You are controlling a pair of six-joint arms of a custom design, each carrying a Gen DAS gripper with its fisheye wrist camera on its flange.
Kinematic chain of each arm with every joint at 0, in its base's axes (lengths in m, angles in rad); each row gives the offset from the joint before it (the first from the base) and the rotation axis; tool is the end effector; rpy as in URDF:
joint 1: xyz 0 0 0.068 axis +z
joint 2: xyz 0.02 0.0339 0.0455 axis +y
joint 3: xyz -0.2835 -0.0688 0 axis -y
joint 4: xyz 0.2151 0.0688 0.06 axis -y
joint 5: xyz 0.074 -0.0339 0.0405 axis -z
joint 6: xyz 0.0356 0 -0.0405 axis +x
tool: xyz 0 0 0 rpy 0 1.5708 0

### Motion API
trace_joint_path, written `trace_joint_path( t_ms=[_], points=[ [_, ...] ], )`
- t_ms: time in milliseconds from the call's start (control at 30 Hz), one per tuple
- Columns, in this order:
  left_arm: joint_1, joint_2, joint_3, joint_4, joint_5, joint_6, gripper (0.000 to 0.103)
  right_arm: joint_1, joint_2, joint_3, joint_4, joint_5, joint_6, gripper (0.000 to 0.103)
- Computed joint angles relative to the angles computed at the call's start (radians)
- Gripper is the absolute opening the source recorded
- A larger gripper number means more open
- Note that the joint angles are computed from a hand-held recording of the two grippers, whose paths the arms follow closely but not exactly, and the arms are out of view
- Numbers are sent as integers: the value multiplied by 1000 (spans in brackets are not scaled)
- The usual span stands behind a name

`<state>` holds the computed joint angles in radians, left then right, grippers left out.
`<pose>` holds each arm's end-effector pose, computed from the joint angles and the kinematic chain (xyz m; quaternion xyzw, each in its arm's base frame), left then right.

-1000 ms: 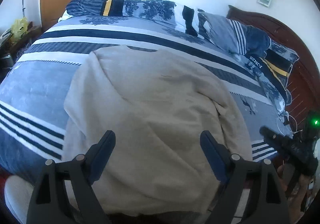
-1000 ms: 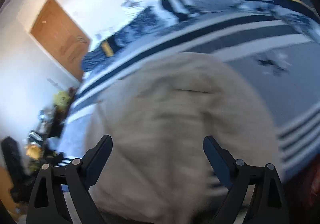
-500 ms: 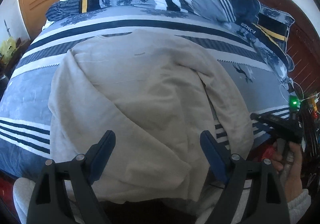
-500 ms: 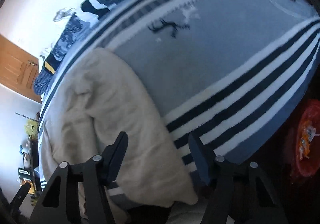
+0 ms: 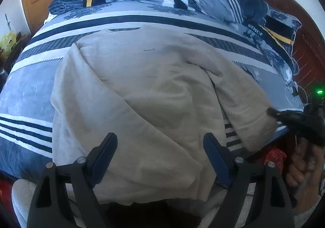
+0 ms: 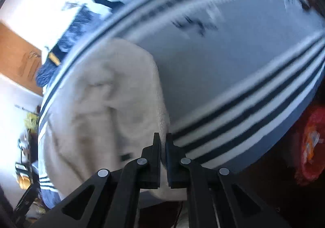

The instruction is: Fold small clothes

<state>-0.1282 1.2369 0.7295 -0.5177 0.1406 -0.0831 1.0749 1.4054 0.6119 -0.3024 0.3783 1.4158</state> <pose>0.1987 -0.0306 0.2359 0.0406 0.9600 -0.0956 0.2602 0.1143 0.1837 0.1867 0.2055 0.9333 0.1605 0.2470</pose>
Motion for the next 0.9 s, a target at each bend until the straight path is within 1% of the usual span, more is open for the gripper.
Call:
trace_joint_path(
  t_ms=[33,67,133,167,200,233,267,333,367,400,467,500,567,633,667,700,733,767,800,833,867,900],
  points=[
    [19,6,4,-2,17,9,86,27,4,66,-69,22,-9,5],
    [44,11,7,-3,37,20,86,58,24,163,-156,48,-27,5],
    [90,24,12,-1,61,44,86,81,88,321,-245,47,-83,5],
    [126,34,15,1,79,63,86,78,116,364,-248,35,-109,5],
    [156,45,19,2,95,76,86,93,164,444,-256,25,-149,4],
    [190,60,25,2,112,92,86,117,191,480,-260,26,-155,4],
    [220,74,30,4,127,108,86,133,255,567,-275,11,-182,4],
    [305,115,42,13,161,150,86,163,364,685,-247,-8,-229,4],
    [338,137,49,19,171,167,85,164,410,720,-220,-26,-247,4],
    [374,166,57,28,177,183,85,167,489,782,-180,-71,-279,4],
    [421,227,75,51,169,200,85,173,580,812,-88,-127,-311,4],
    [438,254,83,59,171,212,85,170,604,798,-29,-153,-304,4],
    [453,286,87,81,195,236,85,166,588,681,106,-178,-230,4],
    [433,305,92,88,208,238,85,168,521,561,154,-144,-182,9],
    [412,315,95,89,222,235,85,172,485,519,149,-119,-167,27],
    [393,323,95,92,229,230,85,177,427,455,133,-73,-158,60],
    [352,334,95,99,228,213,85,179,392,419,109,-33,-145,75],
    [318,344,98,105,225,201,86,178,357,385,80,9,-123,87],
    [277,352,97,113,219,188,86,173,321,339,62,40,-102,87],
    [229,363,101,122,212,177,86,146,291,273,85,32,-97,87],
    [203,373,107,125,210,173,86,112,271,193,156,10,-103,87],
    [172,382,106,140,208,157,86,88,268,155,201,-6,-110,85]
  ],
)
